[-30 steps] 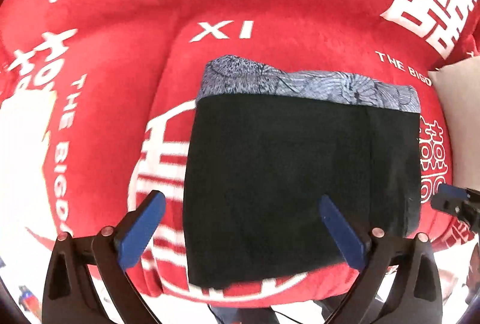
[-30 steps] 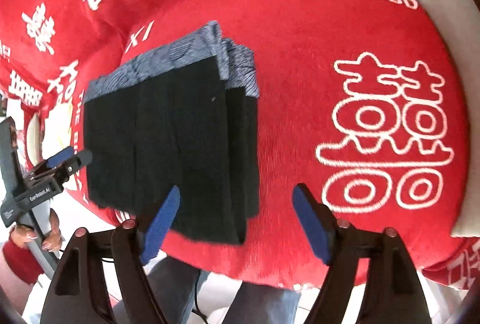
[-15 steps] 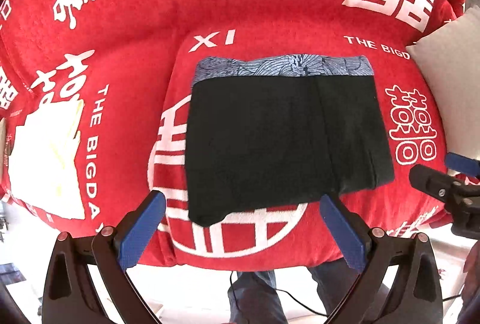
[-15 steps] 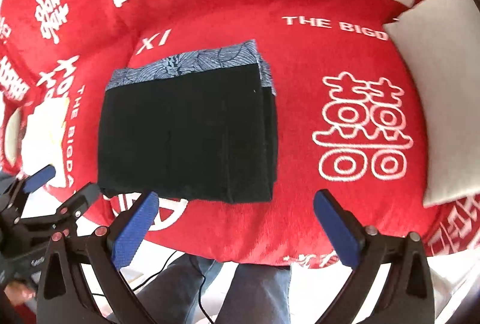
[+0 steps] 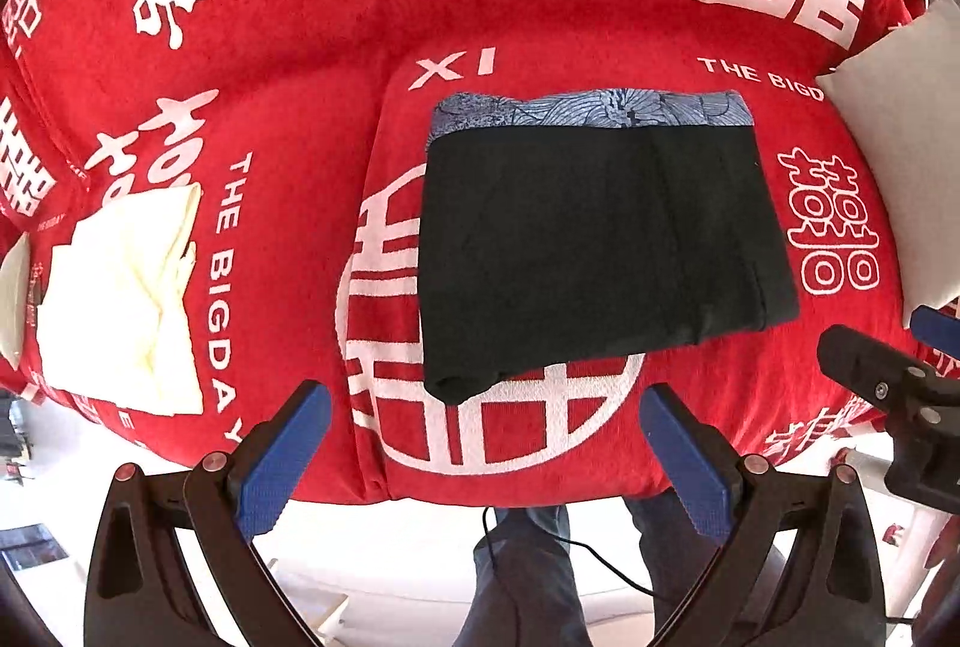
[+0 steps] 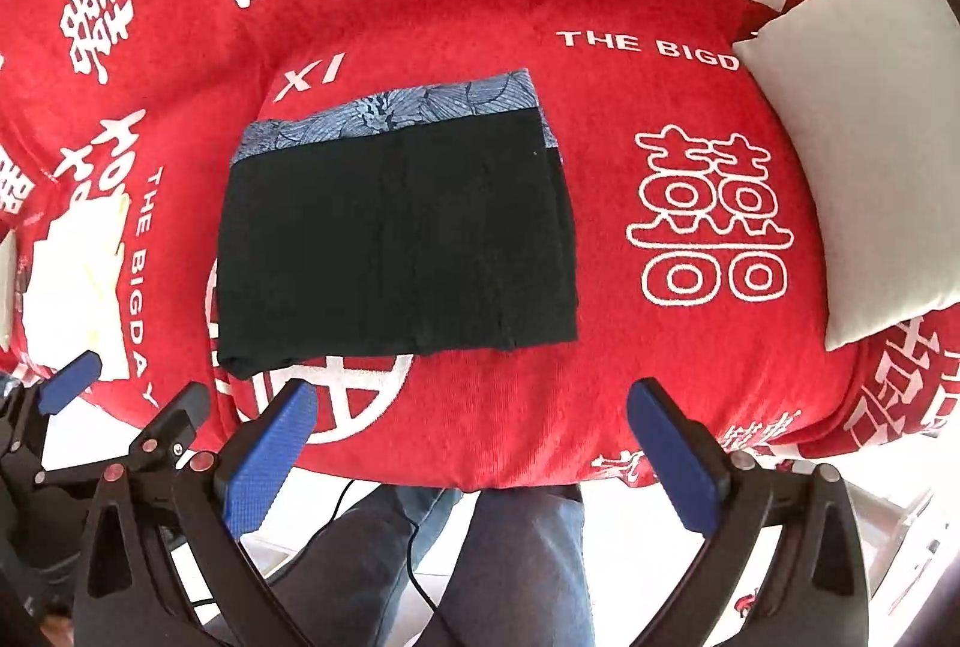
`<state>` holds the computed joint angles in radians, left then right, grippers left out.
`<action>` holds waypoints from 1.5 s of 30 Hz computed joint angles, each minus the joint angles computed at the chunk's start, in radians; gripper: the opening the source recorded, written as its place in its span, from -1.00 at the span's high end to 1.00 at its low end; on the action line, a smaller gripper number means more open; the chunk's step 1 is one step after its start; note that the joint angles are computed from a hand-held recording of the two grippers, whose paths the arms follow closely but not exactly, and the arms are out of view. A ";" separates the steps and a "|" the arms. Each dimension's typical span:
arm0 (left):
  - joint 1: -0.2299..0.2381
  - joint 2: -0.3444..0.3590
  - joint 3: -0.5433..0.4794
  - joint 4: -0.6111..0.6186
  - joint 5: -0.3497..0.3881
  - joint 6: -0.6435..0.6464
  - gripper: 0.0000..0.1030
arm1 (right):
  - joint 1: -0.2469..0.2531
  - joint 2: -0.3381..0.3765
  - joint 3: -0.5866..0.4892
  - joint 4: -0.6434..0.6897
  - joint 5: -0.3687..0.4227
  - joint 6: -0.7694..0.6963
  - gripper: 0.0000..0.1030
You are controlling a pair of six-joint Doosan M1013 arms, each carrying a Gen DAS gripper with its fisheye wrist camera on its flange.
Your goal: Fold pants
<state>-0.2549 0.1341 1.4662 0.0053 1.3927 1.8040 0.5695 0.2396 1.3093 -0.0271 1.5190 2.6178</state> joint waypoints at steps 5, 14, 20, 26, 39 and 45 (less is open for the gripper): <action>0.007 0.004 -0.007 -0.014 0.012 -0.005 -1.00 | 0.002 -0.002 -0.002 -0.004 0.012 0.013 -1.00; 0.000 0.002 -0.009 -0.001 0.014 -0.010 -1.00 | 0.003 -0.003 -0.004 -0.004 0.006 -0.005 -1.00; -0.005 0.002 -0.012 -0.001 0.019 -0.004 -1.00 | 0.000 -0.004 -0.003 0.000 -0.001 -0.004 -1.00; -0.008 0.003 -0.013 -0.003 0.022 -0.001 -1.00 | -0.001 -0.003 -0.004 0.003 -0.002 -0.006 -1.00; -0.008 0.003 -0.016 -0.004 0.021 -0.004 -1.00 | 0.000 0.008 -0.021 0.004 -0.002 -0.021 -1.00; -0.007 0.003 -0.015 -0.004 0.020 -0.002 -1.00 | 0.000 0.010 -0.024 0.006 0.000 -0.023 -1.00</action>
<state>-0.2619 0.1373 1.4513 0.0011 1.4126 1.8017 0.5690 0.2499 1.2857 -0.0210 1.5189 2.5950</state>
